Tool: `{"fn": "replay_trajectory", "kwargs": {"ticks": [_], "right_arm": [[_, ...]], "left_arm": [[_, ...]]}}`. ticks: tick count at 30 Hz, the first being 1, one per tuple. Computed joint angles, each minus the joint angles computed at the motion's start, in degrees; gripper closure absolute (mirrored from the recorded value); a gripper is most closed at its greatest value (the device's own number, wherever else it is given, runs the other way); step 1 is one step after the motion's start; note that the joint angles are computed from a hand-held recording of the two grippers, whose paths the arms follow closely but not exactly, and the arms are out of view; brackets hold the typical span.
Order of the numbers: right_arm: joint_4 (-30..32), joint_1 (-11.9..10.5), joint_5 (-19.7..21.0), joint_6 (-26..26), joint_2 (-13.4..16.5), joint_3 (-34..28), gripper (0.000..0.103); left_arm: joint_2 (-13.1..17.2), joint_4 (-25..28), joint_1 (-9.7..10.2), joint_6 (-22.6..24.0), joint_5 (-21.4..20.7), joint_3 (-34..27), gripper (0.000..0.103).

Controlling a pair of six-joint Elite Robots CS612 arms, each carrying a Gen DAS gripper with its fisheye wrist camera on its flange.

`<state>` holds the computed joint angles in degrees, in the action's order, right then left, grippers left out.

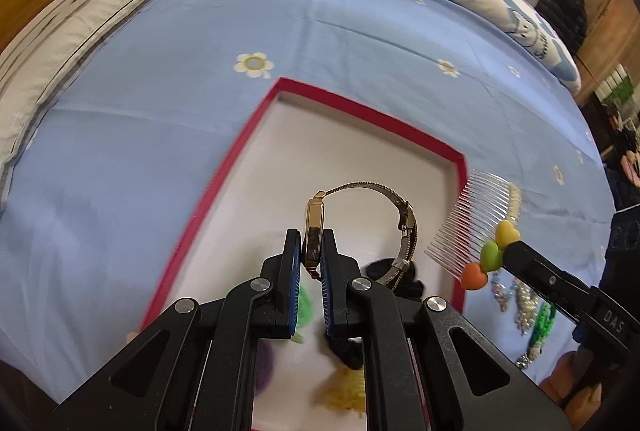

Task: Organize jewelry
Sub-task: 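Carry the watch and comb into the tray and open both tools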

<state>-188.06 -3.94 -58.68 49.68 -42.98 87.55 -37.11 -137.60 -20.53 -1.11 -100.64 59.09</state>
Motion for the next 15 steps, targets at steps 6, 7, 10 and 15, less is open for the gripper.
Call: {"fn": "replay_trajectory", "kwargs": {"ticks": [6, 7, 10, 15], "right_arm": [[2.26, 0.53, 1.67, 0.40, 1.88, -3.15, 0.096], [2.63, 0.52, 1.88, 0.31, 2.07, -3.44, 0.096], [3.65, 0.63, 2.57, 0.72, 2.92, -4.64, 0.096], [5.53, 0.75, 3.48, 0.62, 4.09, -6.40, 0.096]], "left_arm": [[1.57, 1.95, 0.02, -0.61, 1.53, -2.36, 0.095], [1.98, 2.45, -0.04, -0.58, 1.92, -2.98, 0.095], [2.99, 3.90, -0.16, -0.56, 2.62, -4.62, 0.095], [4.47, 6.17, -0.37, -0.64, 3.85, -6.87, 0.095]]}}
